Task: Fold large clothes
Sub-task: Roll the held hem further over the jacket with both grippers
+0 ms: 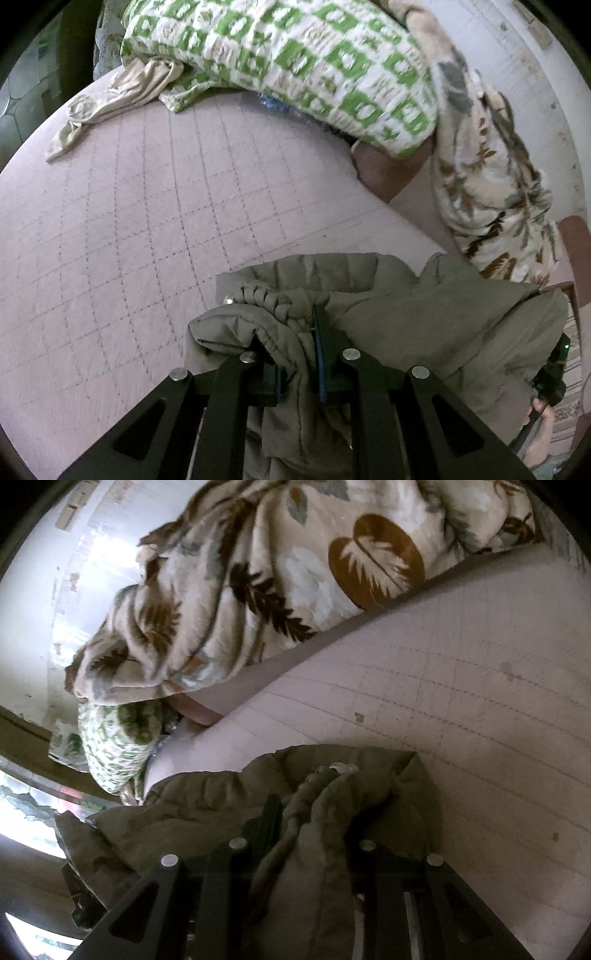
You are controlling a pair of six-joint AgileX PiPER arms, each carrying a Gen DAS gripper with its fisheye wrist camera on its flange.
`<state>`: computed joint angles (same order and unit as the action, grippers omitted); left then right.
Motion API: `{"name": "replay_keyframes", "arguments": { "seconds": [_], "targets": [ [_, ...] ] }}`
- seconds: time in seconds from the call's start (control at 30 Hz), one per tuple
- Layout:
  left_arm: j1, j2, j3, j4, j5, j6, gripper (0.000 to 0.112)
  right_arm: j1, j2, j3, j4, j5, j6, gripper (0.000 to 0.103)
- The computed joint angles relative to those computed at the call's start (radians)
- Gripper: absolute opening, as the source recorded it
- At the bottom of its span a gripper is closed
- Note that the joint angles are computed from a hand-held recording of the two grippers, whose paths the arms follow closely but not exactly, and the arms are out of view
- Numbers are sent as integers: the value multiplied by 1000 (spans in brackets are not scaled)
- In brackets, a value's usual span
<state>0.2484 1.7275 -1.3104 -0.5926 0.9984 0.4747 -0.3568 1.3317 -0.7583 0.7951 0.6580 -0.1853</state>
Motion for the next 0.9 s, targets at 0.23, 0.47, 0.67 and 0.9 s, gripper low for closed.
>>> {"name": "replay_keyframes", "arguments": {
  "seconds": [0.23,0.47,0.67,0.9],
  "targets": [
    [-87,45,-14,98,-102,-71,15,32,127,-50,-19,-53,21,25],
    [-129,79,-38,162,-132,-121,16,52,179,-60,-15,-94,22,25],
    [-143,63,-26,178,-146,-144,17,64,160,-49,-20,-110,29,27],
    [-78,20,-18,70,-85,-39,19,-50,75,82,393,-77,-321,54]
  ]
}}
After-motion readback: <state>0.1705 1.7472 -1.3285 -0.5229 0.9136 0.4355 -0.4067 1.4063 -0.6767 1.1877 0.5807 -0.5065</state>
